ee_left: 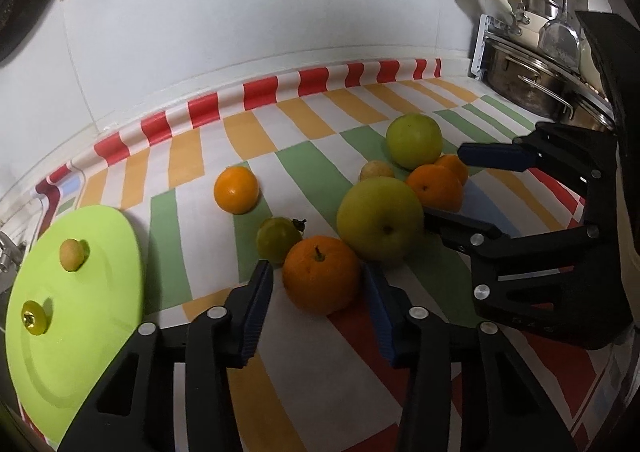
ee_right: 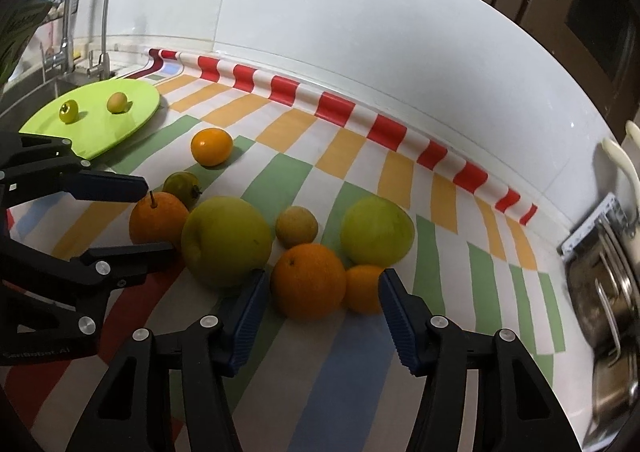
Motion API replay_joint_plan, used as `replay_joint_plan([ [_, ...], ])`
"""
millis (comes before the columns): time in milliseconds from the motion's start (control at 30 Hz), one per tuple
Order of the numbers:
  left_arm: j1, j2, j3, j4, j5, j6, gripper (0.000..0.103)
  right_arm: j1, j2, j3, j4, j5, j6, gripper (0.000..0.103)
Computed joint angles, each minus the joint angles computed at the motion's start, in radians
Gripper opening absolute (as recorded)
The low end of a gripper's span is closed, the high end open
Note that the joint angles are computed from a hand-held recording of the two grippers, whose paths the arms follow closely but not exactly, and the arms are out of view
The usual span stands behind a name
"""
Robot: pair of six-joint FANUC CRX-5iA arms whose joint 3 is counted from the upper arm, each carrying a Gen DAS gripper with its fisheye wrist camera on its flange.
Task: Organize fruits
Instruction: 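Grasp an orange with the left tool while the right tool grasps another orange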
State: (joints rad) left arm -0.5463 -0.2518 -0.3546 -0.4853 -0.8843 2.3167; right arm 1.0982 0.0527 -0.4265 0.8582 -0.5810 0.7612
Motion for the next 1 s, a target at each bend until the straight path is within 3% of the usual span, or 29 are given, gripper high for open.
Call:
replay_joint_plan([
  [200, 0.018, -0.004, -0.009, 0.024, 0.01, -0.005, 0.041, 0.003, 0.013, 0.009, 0.007, 0.013, 0.02, 0.049],
  [300, 0.021, -0.007, -0.009, 0.029, 0.003, 0.0, 0.041, 0.01, 0.025, 0.033, -0.045, -0.001, 0.069, 0.044],
  [433, 0.013, -0.02, -0.009, 0.012, -0.015, 0.03, 0.041, 0.016, 0.031, 0.024, -0.004, -0.011, 0.04, 0.043],
  [567, -0.002, -0.033, -0.002, -0.017, -0.037, 0.072, 0.041, 0.018, 0.014, 0.033, -0.076, -0.012, 0.048, 0.043],
  [1000, -0.112, -0.096, 0.027, -0.125, -0.143, 0.217, 0.041, 0.053, -0.082, 0.003, -0.122, -0.038, -0.082, 0.043],
])
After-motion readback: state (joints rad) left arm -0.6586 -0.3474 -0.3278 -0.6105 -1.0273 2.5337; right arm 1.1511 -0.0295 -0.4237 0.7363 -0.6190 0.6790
